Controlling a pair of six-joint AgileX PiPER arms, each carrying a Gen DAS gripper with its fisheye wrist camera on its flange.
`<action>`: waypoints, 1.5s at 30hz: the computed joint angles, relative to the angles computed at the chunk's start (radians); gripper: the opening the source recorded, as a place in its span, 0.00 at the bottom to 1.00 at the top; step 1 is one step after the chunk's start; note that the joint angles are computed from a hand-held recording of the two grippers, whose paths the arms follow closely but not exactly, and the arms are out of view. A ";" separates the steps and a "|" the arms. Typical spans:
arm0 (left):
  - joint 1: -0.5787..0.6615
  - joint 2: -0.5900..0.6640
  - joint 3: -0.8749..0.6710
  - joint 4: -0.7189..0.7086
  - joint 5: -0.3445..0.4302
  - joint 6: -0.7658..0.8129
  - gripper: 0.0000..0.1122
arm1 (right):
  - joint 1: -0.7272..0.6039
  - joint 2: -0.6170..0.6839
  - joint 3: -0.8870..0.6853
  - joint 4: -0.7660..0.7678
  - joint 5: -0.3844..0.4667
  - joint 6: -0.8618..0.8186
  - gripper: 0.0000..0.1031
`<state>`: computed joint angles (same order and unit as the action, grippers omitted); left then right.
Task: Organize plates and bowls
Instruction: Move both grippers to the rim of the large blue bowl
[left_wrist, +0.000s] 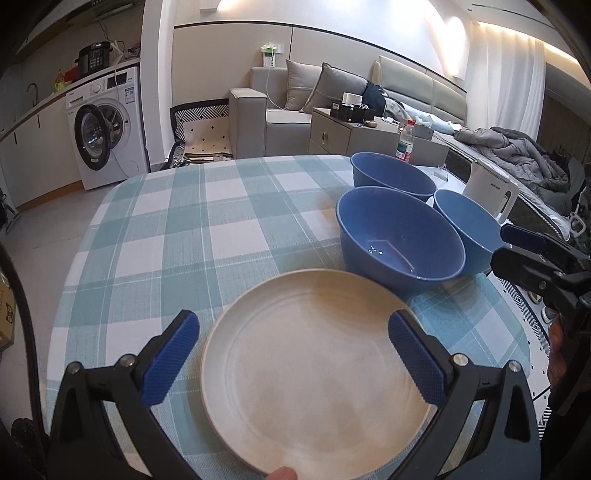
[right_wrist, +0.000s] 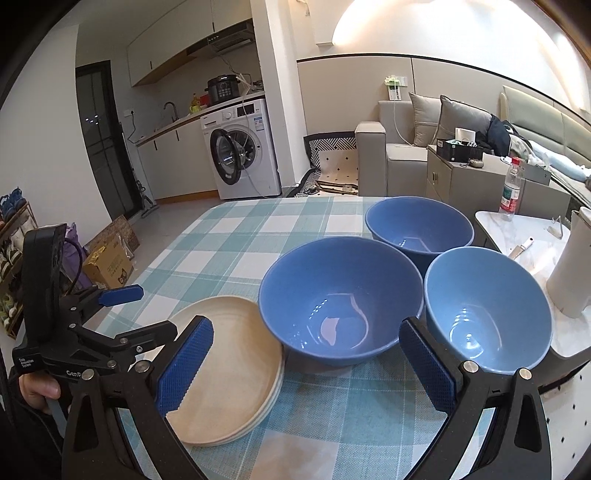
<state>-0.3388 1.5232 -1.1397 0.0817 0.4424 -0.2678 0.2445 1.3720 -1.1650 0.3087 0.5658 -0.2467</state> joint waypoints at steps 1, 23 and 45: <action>0.000 0.007 -0.012 0.003 0.003 -0.003 0.92 | -0.005 0.007 -0.013 0.001 0.007 0.003 0.99; -0.030 0.121 -0.172 0.020 0.064 -0.018 0.92 | -0.152 0.025 -0.044 0.165 0.058 -0.112 0.99; -0.045 0.248 -0.354 0.031 0.150 -0.002 0.92 | -0.264 0.086 -0.040 0.377 0.118 -0.290 0.83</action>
<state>-0.3840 1.7708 -1.4938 0.1124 0.5926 -0.2694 -0.0191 1.4581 -1.2053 0.6855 0.6836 -0.5365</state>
